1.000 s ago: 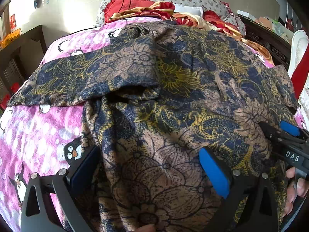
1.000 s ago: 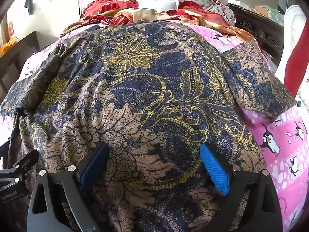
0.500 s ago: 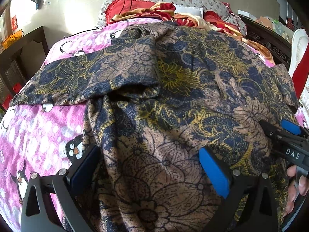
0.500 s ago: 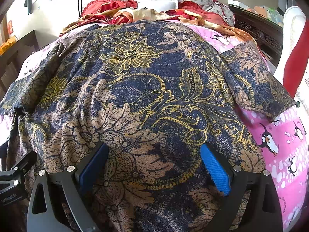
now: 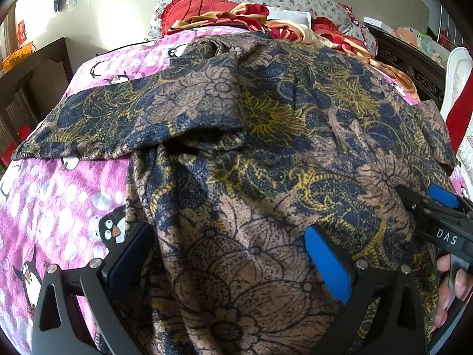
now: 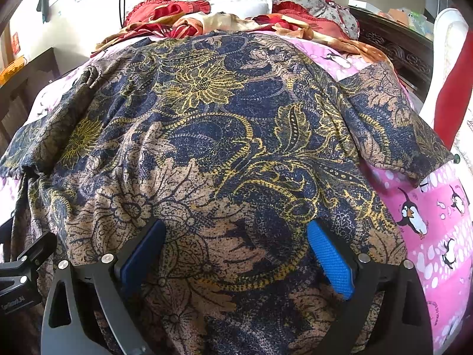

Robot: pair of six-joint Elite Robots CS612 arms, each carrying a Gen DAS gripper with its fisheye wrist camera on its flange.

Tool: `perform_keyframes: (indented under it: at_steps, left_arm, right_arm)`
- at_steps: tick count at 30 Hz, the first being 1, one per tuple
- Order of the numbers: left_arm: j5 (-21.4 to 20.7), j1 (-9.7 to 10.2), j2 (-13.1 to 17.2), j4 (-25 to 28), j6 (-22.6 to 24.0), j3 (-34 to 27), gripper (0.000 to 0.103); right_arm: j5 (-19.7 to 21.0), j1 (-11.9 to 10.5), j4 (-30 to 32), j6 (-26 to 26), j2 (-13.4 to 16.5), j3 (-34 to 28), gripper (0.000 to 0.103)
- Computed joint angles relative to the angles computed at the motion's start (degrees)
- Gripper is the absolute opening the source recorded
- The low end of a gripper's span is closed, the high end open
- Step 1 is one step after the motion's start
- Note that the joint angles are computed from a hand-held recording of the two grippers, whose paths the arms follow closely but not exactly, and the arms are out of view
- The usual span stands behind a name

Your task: Fold small clothes

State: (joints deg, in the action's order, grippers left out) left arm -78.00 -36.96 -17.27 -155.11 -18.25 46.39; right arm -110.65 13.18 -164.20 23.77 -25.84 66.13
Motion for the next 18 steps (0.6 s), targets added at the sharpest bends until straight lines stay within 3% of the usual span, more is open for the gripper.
perform_keyframes:
  at_steps: [18]
  left_arm:
    - [-0.1, 0.04, 0.0, 0.1, 0.1, -0.1, 0.103]
  right_arm:
    - [0.1, 0.0, 0.1, 0.0, 0.0, 0.0, 0.103]
